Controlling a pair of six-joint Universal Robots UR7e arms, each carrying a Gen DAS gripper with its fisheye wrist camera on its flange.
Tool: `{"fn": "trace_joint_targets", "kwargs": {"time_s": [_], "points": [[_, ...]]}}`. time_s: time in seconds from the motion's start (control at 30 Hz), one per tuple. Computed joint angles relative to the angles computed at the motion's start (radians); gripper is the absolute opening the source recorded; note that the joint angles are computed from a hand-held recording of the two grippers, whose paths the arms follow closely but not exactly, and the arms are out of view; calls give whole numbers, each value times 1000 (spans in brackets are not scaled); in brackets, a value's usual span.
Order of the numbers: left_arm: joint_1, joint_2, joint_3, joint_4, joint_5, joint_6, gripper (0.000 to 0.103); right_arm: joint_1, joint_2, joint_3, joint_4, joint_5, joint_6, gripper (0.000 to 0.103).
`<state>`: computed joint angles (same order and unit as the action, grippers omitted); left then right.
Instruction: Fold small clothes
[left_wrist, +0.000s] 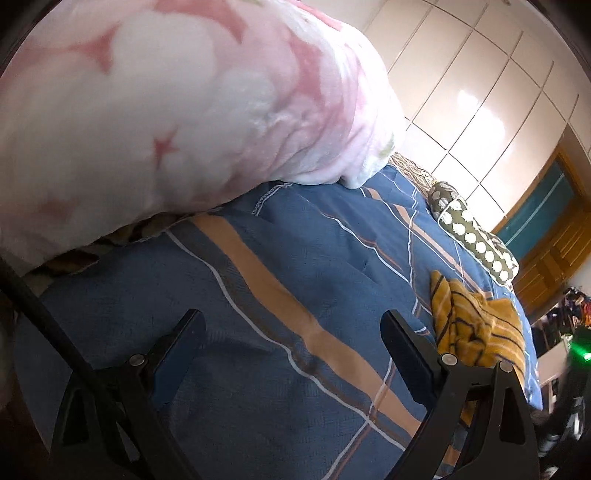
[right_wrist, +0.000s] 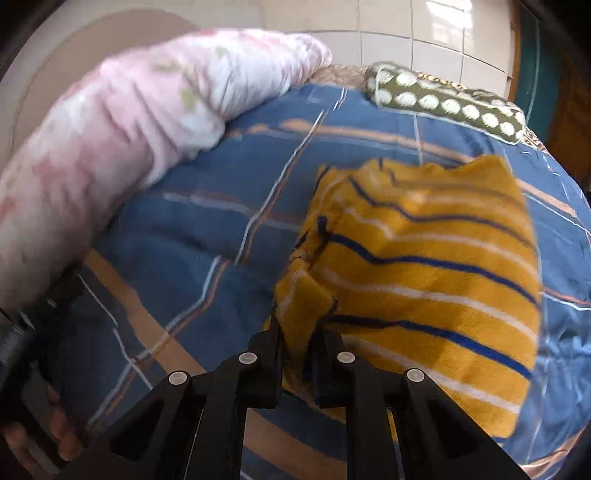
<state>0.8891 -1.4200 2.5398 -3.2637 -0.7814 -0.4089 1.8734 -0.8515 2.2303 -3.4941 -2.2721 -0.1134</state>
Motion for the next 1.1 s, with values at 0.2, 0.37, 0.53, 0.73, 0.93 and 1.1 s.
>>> {"fn": "trace_joint_targets", "kwargs": {"time_s": [0.2,0.37,0.53,0.73,0.93,1.1], "points": [[8,-14,2,12,-25,-2,95,-4,-3,8,16,-2,13,13],[-7,9,-3,16,-6,2,95,38,36,0,-3,-81,-81,18],[-10,33,-14,19,-7,-13,95,53,-29,84,10,60,-85,30],[-32,67,-11,-6,-3,7,95,70,-177,193,35,138,-102,31],[-73,124,-10,-27,-9,26,95,9,-209,99,-38,29,-70,20],[-85,171,-32,-40,-32,65,95,-65,-96,-94,57,-25,-39,14]]}}
